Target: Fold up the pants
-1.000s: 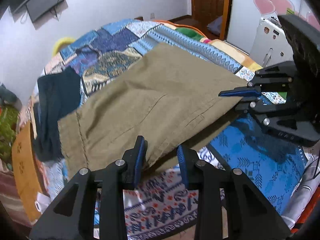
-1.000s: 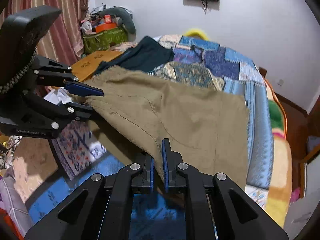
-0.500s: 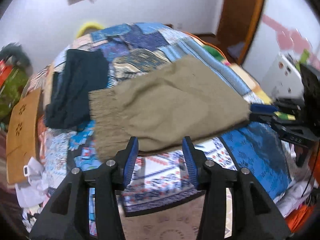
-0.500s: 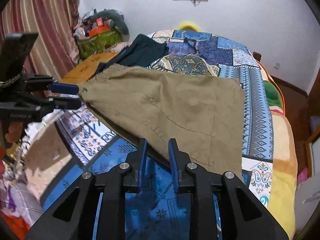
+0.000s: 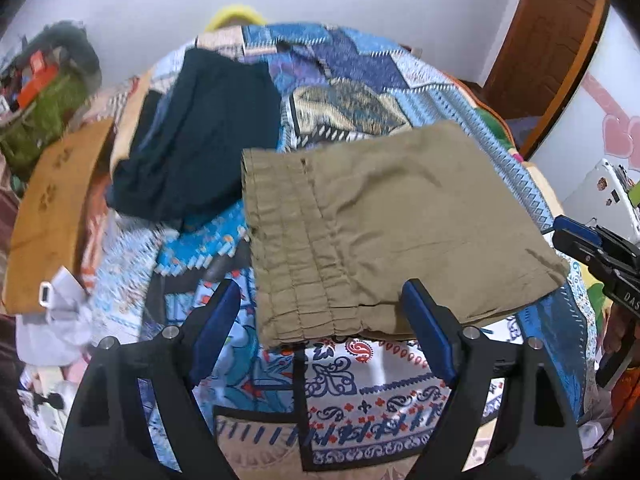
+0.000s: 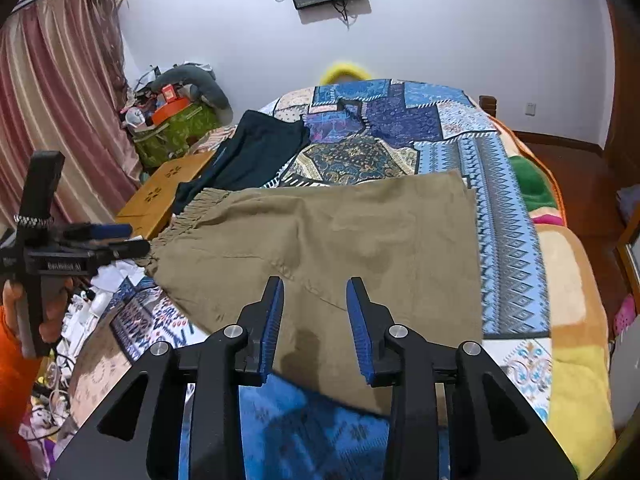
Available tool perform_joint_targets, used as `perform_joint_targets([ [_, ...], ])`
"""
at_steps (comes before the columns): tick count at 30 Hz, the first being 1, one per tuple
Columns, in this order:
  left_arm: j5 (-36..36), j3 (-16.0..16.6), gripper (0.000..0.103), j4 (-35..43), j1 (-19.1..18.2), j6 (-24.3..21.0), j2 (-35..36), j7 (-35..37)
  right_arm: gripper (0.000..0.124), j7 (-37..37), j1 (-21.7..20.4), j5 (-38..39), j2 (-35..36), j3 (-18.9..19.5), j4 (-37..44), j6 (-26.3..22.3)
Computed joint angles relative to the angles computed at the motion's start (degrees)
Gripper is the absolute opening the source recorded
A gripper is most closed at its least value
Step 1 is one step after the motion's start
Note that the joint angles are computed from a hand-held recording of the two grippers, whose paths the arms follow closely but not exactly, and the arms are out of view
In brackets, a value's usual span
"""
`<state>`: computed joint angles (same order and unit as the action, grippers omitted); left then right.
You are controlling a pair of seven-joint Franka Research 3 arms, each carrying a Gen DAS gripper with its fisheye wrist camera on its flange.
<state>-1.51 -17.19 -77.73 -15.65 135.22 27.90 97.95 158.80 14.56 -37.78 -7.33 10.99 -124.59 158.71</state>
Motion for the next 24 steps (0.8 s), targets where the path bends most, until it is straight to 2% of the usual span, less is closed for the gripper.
perform_joint_targets([
  [1,-0.2,-0.1,0.072,-0.1,0.0,0.0,0.3,0.0,0.03,-1.1,0.2,0.9,0.8,-0.2,0.5,0.1],
  [3,-0.4,-0.4,0.066,-0.3,0.0,0.1,0.4,0.4,0.03,-3.7,1.0,2.9,3.0,-0.7,1.9,-0.1],
  [7,2.4,0.5,0.055,-4.2,-0.6,4.8,-1.9,0.6,0.031,-9.0,3.0,8.2,5.4,-2.2,2.8,-0.7],
  [13,1.2,0.0,0.054,-5.5,0.6,5.5,-2.1,1.4,0.033,-8.6,3.6,10.0,2.7,-3.2,-1.3,-0.2],
  [17,0.9,-0.1,0.056,-7.5,0.8,7.4,-2.7,0.4,0.033,-6.8,2.0,9.4,-1.0,-2.1,-5.4,-2.7],
  [19,0.3,-0.3,0.06,-8.2,1.3,8.1,-2.9,0.5,0.033,-6.7,1.1,9.9,-3.1,-1.4,-7.5,-3.9],
  [21,-0.4,-0.6,0.061,-8.4,1.7,7.9,-2.7,0.8,0.033,-5.2,-0.2,9.0,-5.2,0.1,-9.1,-7.5],
  [24,-1.4,-0.9,0.064,-8.7,2.3,8.0,-2.7,0.9,0.033,-4.3,-1.1,10.3,-8.3,0.5,-12.7,-6.6],
])
